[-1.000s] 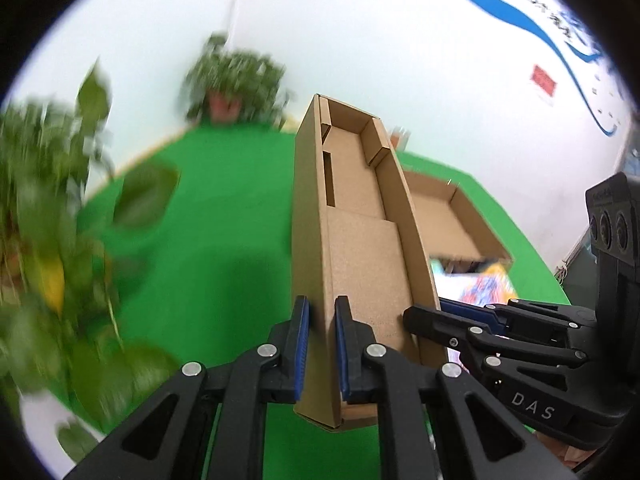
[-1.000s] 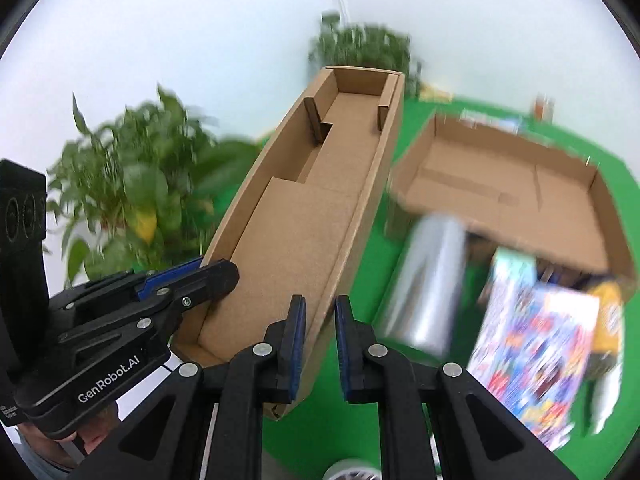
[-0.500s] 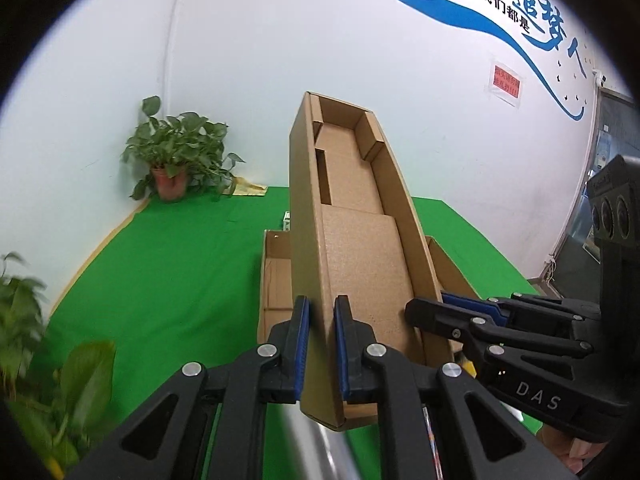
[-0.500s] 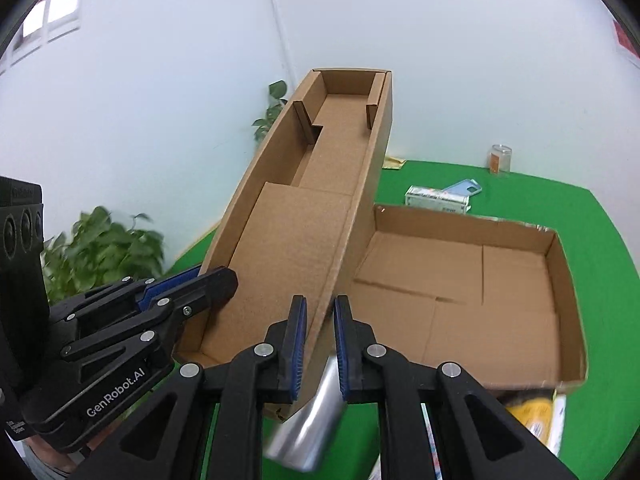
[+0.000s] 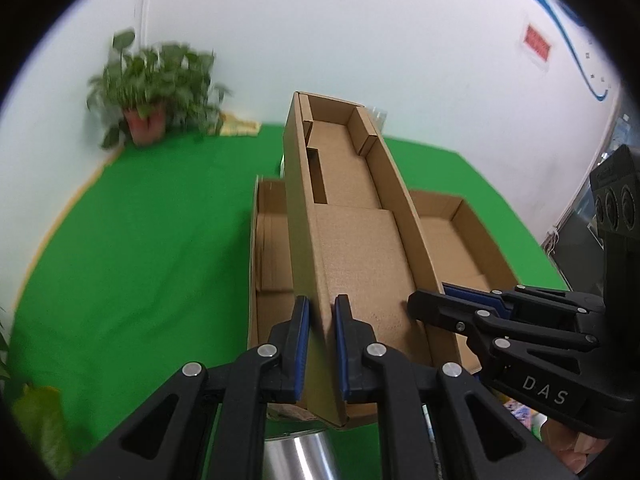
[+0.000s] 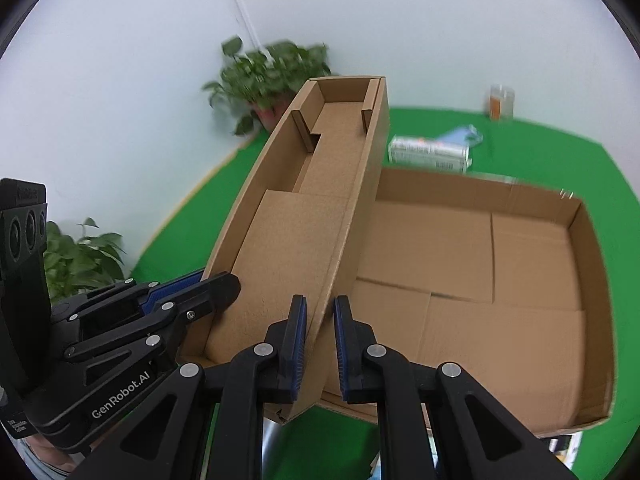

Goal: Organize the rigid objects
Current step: 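Lift the cardboard insert and lower it into the large box, then open the left gripper and withdraw from the box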

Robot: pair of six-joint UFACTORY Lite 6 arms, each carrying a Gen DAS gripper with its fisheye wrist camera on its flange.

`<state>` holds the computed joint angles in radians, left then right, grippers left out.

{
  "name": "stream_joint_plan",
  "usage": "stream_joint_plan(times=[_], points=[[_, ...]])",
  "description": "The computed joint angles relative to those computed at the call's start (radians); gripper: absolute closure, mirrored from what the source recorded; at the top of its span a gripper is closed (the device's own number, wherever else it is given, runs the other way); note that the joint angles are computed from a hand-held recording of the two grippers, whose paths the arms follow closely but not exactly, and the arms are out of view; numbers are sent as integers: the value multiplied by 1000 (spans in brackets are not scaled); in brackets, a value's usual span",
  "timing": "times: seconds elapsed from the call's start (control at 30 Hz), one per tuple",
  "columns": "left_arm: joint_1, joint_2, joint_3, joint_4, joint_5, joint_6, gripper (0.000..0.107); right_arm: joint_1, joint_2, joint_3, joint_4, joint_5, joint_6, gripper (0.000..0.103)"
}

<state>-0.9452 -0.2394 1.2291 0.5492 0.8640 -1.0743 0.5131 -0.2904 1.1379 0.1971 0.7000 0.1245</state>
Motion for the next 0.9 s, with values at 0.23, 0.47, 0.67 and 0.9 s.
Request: stream_joint_plan(times=[0.23,0.47,0.67,0.9], points=[[123,51,-77,-119,-104,104,96,-46,148,-125,179,-159,-187,91],[170,126,-96,-138,-111,138,96,-68,318,-133,380,-238,-379,92],[192,153,-107,-123,-109,131,97,-76,468,-93,509,-246,-499,92],[196,58,-177,-124,-107,135,97,-61,535,-78,651,-294,-661,85]])
